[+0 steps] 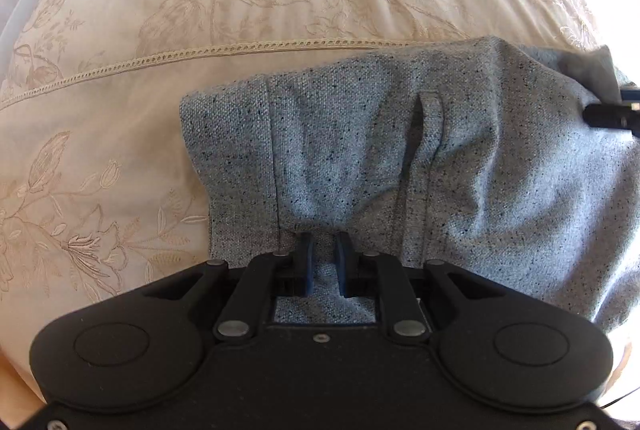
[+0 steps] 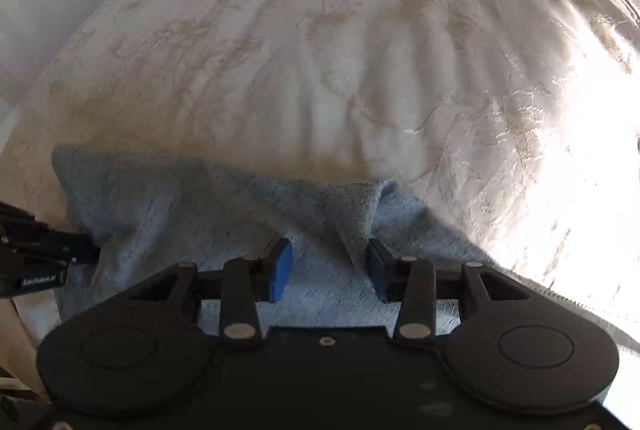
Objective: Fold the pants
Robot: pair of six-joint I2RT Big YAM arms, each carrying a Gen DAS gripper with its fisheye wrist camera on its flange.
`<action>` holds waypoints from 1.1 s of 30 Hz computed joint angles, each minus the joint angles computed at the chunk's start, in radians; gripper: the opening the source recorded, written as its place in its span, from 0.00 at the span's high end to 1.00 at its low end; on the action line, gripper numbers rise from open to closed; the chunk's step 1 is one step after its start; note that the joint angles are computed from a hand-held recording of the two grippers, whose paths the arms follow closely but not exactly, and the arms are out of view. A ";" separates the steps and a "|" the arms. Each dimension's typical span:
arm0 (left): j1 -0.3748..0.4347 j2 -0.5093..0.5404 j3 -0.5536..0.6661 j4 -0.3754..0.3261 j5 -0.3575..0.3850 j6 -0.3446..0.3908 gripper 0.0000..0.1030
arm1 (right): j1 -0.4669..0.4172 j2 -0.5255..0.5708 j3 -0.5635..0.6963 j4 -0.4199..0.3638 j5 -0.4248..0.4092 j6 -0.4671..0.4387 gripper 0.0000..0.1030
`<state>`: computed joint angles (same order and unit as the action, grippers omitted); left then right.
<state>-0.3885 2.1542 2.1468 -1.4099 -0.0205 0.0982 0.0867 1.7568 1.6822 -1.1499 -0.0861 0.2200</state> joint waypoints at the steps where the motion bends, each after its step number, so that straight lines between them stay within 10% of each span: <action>1: -0.001 0.004 0.005 -0.003 -0.002 -0.002 0.79 | 0.010 -0.007 -0.017 0.002 0.008 0.006 0.56; 15: -0.015 0.001 0.011 -0.010 -0.009 0.005 0.80 | -0.072 0.123 0.137 -0.002 -0.082 0.188 0.56; 17: -0.014 -0.004 0.001 -0.002 -0.006 0.004 0.80 | -0.073 0.115 0.126 0.009 -0.090 0.215 0.74; 19: -0.011 -0.008 -0.008 0.008 -0.001 0.003 0.80 | -0.054 0.076 0.097 0.025 -0.066 0.182 0.96; 25: -0.011 -0.024 -0.043 0.036 -0.006 0.007 0.80 | 0.067 -0.080 -0.025 0.040 0.023 -0.071 0.96; 33: -0.012 -0.021 -0.035 0.031 0.000 0.014 0.80 | 0.006 0.009 0.057 0.129 0.133 0.094 0.96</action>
<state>-0.4004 2.1335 2.1121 -1.3787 -0.0200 0.1124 0.0923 1.7660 1.7391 -1.0209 0.0473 0.3140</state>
